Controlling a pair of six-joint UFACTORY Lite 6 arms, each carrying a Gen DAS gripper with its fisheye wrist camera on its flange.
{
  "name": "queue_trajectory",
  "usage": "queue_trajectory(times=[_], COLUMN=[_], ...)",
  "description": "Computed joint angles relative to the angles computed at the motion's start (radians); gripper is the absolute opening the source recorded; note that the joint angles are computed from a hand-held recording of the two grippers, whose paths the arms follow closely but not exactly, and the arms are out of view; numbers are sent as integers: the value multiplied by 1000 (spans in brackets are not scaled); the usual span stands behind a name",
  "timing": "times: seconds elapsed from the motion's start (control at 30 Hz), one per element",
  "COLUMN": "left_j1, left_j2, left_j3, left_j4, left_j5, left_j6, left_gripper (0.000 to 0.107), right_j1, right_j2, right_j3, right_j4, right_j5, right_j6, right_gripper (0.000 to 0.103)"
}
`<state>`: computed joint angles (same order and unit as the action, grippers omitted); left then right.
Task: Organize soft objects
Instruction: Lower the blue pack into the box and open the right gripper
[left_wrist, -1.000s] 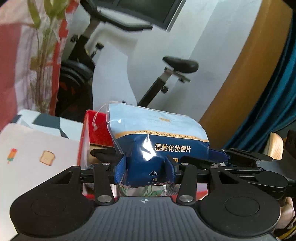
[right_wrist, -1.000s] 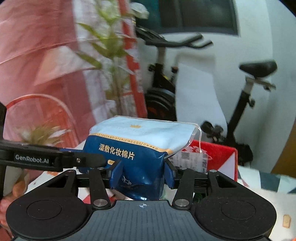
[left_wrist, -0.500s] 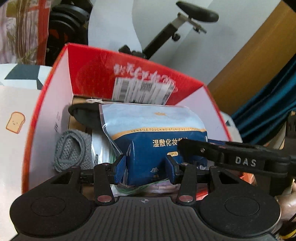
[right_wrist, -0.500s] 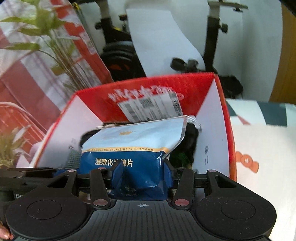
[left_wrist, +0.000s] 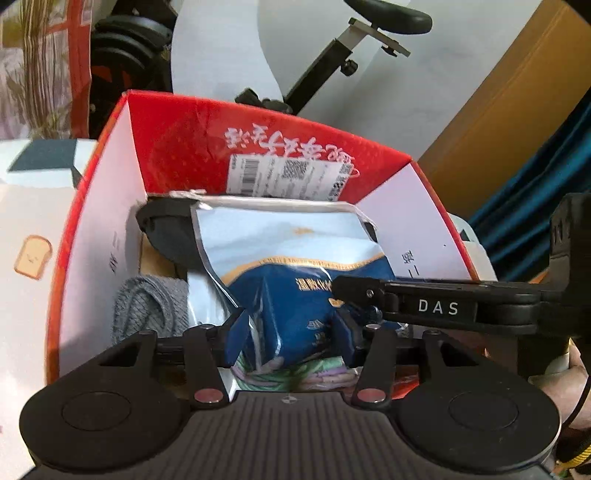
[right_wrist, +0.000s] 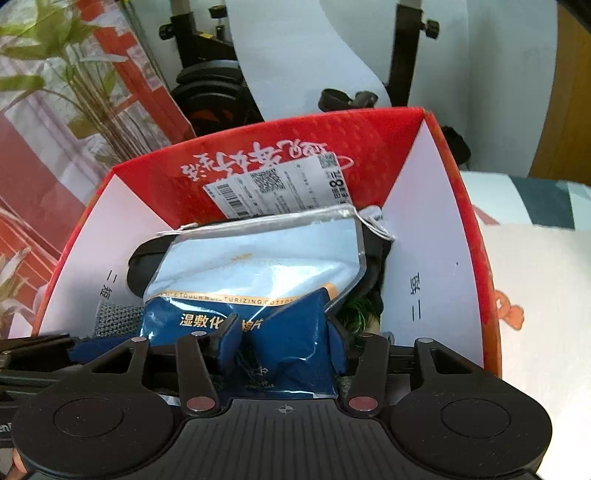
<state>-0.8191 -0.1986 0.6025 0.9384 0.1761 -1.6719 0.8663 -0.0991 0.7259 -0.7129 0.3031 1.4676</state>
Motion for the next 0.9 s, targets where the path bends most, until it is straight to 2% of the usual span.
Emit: queue_trajectory(times=[0.1, 0.37, 0.53, 0.7, 0.83, 0.9], left_j1=[-36, -107, -128, -183, -233, -251], left_j2=[-37, -90, -122, -235, -404, -530], left_j3=[-7, 6, -22, -90, -168, -211], left_j4=[139, 194, 237, 201, 90, 2], left_j5=[77, 222, 255, 344, 453, 512], left_j6=[-149, -200, -267, -238, -139, -63], left_gripper=[52, 52, 54, 54, 54, 54], right_j1=[1, 44, 68, 23, 114, 188], right_j2=[-8, -5, 0, -70, -194, -290], right_j3=[-20, -51, -46, -81, -145, -195], right_j4=[-7, -215, -269, -175, -380, -478], right_j5=[-7, 12, 43, -16, 60, 120], right_j6=[5, 220, 251, 163, 398, 531], right_gripper=[47, 49, 51, 54, 57, 67])
